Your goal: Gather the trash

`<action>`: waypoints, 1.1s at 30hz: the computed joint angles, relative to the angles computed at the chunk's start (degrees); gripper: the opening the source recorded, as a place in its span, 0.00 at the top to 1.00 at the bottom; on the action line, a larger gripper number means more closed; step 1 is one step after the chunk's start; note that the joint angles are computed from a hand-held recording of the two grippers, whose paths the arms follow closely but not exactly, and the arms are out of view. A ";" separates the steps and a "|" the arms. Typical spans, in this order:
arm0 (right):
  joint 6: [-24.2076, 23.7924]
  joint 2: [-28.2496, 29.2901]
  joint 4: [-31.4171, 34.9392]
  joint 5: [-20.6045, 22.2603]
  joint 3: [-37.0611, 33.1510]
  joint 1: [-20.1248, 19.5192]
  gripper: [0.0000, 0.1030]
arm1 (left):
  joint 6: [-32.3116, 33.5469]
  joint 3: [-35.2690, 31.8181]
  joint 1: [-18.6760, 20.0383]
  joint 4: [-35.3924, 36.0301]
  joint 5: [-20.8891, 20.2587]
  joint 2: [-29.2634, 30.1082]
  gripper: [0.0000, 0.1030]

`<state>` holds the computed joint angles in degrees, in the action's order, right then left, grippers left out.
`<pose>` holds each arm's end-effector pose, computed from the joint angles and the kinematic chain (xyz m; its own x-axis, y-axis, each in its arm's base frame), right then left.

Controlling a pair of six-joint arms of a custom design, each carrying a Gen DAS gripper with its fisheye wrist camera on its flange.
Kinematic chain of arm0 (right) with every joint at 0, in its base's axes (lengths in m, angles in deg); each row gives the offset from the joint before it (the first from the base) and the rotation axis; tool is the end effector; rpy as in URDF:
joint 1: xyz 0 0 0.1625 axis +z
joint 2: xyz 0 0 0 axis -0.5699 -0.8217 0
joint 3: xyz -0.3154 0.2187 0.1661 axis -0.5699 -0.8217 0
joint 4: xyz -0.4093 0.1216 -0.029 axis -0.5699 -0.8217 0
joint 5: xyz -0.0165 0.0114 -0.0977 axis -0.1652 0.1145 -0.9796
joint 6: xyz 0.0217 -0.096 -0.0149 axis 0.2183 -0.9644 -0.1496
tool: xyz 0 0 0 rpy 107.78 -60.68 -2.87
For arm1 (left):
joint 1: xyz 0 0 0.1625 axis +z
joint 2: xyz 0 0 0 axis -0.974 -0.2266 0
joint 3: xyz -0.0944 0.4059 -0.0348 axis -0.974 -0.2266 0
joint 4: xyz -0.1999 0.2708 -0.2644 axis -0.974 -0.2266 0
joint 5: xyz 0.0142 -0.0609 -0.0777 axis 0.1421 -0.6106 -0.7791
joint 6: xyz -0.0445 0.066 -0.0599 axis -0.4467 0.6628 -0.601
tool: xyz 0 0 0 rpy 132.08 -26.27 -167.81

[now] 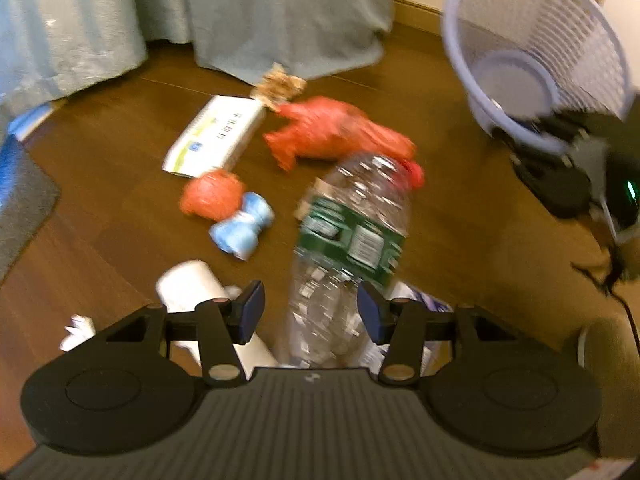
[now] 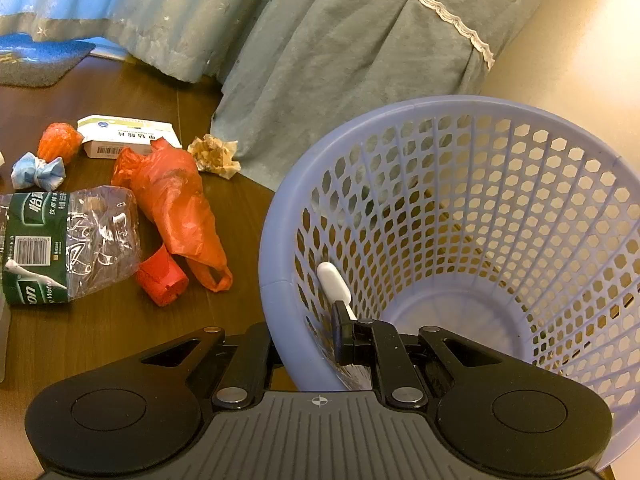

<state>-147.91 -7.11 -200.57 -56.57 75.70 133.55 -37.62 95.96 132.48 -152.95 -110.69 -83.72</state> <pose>0.2016 -0.5942 0.0097 -0.1121 -0.5636 0.8184 -0.9850 0.1716 -0.0168 -0.0712 -0.4800 0.2106 -0.7272 -0.0368 -0.6855 0.3572 0.8325 -0.4236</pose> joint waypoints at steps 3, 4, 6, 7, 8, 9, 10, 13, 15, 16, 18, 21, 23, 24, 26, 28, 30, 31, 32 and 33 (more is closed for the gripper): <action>-0.18 -0.03 0.01 0.00 0.05 -0.01 0.92 | 3.33 2.06 -0.39 -5.03 -3.50 1.37 0.45; -0.30 -0.02 -0.05 0.00 0.09 -0.03 0.92 | 4.96 2.68 -0.50 -6.48 -4.32 1.98 0.44; -0.48 -0.07 -0.25 0.02 0.30 -0.11 0.92 | 7.83 3.35 -0.77 -7.83 -5.64 3.13 0.44; -0.58 -0.10 -0.37 0.04 0.42 -0.15 0.92 | 8.48 3.41 -0.81 -7.78 -6.19 3.58 0.44; -0.70 -0.04 -0.41 0.03 0.40 -0.15 0.92 | 9.40 3.60 -0.78 -8.34 -6.60 4.28 0.44; -0.81 -0.04 -0.44 0.02 0.45 -0.18 0.92 | 9.85 3.69 -0.83 -8.40 -6.35 4.87 0.44; -0.87 -0.03 -0.50 0.01 0.50 -0.18 0.92 | 10.16 3.64 -0.72 -8.55 -6.23 5.59 0.44; -0.84 -0.04 -0.60 0.01 0.57 -0.20 0.92 | 11.74 3.48 -0.23 -8.52 -5.68 7.30 0.44; -0.83 -0.03 -0.60 -0.02 0.56 -0.18 0.92 | 12.02 3.38 0.06 -7.91 -5.20 7.89 0.44; -0.83 -0.03 -0.60 -0.02 0.56 -0.18 0.92 | 11.84 3.39 0.11 -7.68 -4.88 8.02 0.44; -0.93 -0.05 -0.53 -0.05 0.55 -0.17 0.92 | 10.79 3.17 0.25 -6.60 -4.36 8.07 0.44; -0.87 -0.07 -0.64 -0.05 0.63 -0.17 0.92 | 10.33 2.93 0.48 -6.27 -4.36 8.11 0.45; -1.07 -0.10 -0.66 -0.07 0.70 -0.17 0.92 | 10.02 2.75 0.42 -5.56 -4.11 8.03 0.45; -1.14 -0.11 -0.71 -0.10 0.77 -0.16 0.92 | 10.12 2.83 0.39 -5.79 -4.15 8.00 0.45; -1.17 -0.13 -0.72 -0.17 0.79 -0.11 0.92 | 10.20 2.96 0.16 -6.14 -3.91 7.80 0.46; -1.16 -0.12 -0.74 -0.18 0.80 -0.11 0.92 | 9.92 3.11 -0.10 -6.18 -4.00 7.30 0.46; -1.17 -0.15 -0.72 -0.13 0.81 -0.14 0.92 | 9.04 3.34 -0.41 -6.01 -3.87 6.59 0.47; -1.17 -0.15 -0.72 -0.13 0.81 -0.14 0.92 | 8.76 3.56 -0.59 -6.33 -3.82 6.23 0.47; -1.19 -0.15 -0.70 -0.13 0.80 -0.13 0.92 | 8.20 3.72 -0.78 -6.60 -3.69 5.85 0.47; -1.19 -0.15 -0.70 -0.13 0.80 -0.13 0.92 | 7.85 3.85 -0.91 -6.98 -3.69 5.53 0.47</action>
